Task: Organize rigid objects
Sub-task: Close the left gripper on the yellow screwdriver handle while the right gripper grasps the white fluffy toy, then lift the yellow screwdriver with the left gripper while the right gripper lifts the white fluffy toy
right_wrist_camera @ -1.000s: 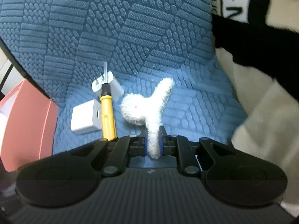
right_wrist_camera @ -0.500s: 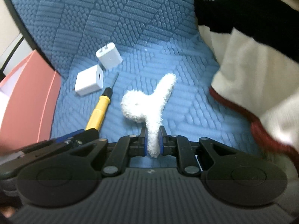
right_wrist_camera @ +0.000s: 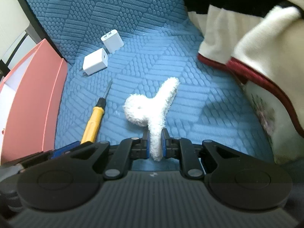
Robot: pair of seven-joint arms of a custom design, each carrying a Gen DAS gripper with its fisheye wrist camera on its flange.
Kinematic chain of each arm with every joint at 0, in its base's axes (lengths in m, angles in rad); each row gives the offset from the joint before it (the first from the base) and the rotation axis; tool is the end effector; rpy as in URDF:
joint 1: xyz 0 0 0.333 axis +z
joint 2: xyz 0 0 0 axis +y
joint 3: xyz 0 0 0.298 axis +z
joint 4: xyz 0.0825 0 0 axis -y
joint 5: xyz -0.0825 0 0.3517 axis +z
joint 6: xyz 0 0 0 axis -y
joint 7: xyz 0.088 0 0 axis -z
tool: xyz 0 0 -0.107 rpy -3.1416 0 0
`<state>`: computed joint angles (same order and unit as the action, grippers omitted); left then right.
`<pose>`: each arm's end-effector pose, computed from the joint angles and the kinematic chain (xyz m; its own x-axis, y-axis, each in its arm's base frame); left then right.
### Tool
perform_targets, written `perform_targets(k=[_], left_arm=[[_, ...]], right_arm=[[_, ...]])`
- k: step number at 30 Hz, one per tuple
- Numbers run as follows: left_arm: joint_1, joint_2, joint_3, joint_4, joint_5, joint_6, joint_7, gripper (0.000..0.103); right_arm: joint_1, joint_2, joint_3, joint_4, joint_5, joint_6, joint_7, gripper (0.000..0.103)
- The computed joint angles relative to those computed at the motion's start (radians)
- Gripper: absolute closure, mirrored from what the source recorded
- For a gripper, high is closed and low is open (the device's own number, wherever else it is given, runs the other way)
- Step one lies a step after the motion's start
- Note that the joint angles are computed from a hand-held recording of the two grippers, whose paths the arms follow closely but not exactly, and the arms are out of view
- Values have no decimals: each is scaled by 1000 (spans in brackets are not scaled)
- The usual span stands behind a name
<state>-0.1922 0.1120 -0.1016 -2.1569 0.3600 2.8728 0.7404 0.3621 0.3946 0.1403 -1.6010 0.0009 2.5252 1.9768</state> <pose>0.5388 -0.1824 0.4167 0.1531 -0.9651 0.2124 -0.8009 -0.2471 -0.5455 0.5980 0.3125 0.4609 0.1278 -0.9596 -0.2505 -0.8957 -0.0032 -0.4446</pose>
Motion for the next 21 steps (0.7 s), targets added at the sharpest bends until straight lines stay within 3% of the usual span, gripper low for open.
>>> perform_targets(k=[6,16,18,21], left_arm=[[3,-64,-28,-67,-3,-40,-41,81],[31,-93,-62,-108,19,-27,-89,80],[34,-92,-65,-110,-12,-19,-68,80],[36,-87,-63,-105,-12,-19,-67,80]], right_arm=[[-12,-82,25,-104,53,36,-35,87],[-7,-65,20,-86,69,37,-48,83],[-28,-59,39,-89,124,57,-76,74],[-36,-44,45,-79,169,74,-84,50]])
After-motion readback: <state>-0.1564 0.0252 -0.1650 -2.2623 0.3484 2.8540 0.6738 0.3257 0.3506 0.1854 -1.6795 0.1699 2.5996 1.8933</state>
